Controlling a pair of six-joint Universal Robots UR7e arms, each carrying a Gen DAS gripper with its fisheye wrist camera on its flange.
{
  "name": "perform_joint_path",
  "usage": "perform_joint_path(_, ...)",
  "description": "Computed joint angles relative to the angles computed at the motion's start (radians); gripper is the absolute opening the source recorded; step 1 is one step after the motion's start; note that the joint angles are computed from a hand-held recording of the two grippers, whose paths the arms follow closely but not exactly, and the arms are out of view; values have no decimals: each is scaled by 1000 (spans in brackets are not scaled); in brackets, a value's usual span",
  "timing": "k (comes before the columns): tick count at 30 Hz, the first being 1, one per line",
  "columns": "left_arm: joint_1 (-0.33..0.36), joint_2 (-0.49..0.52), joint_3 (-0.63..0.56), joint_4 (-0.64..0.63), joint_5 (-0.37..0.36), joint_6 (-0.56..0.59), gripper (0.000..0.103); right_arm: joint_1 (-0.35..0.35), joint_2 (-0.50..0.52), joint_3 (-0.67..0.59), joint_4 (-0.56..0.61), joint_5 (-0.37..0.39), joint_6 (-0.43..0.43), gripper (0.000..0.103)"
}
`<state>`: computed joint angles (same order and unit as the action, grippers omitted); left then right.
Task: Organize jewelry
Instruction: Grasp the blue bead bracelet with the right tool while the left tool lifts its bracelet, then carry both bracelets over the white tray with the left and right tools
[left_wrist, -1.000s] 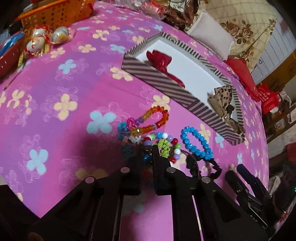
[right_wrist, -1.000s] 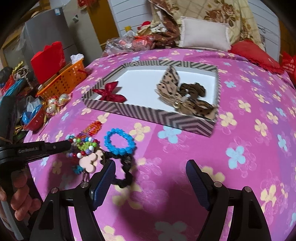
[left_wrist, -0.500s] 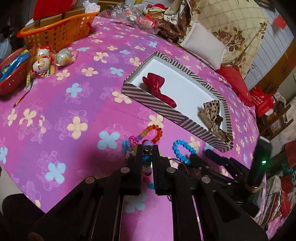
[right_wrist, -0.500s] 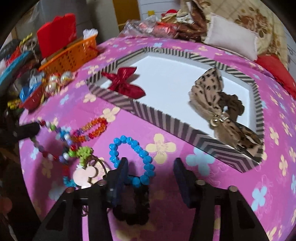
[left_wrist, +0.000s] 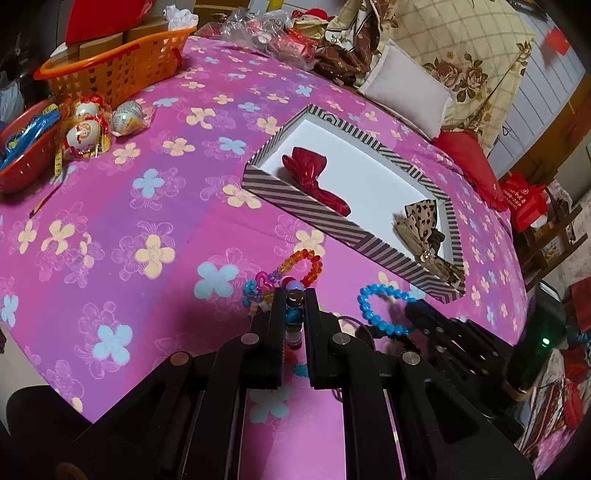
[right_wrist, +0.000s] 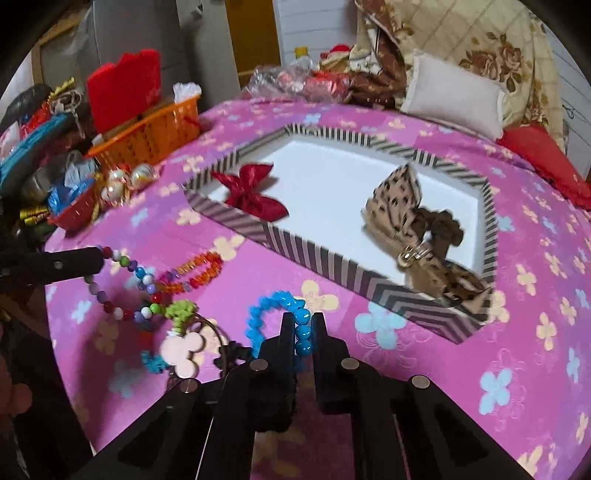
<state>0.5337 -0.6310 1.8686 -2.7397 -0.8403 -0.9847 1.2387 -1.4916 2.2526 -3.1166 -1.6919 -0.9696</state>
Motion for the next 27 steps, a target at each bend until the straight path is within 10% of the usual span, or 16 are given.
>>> perform_joint_path(27,-59,27,-95,99,83,78,8,22,-169,44,65,121,18,8)
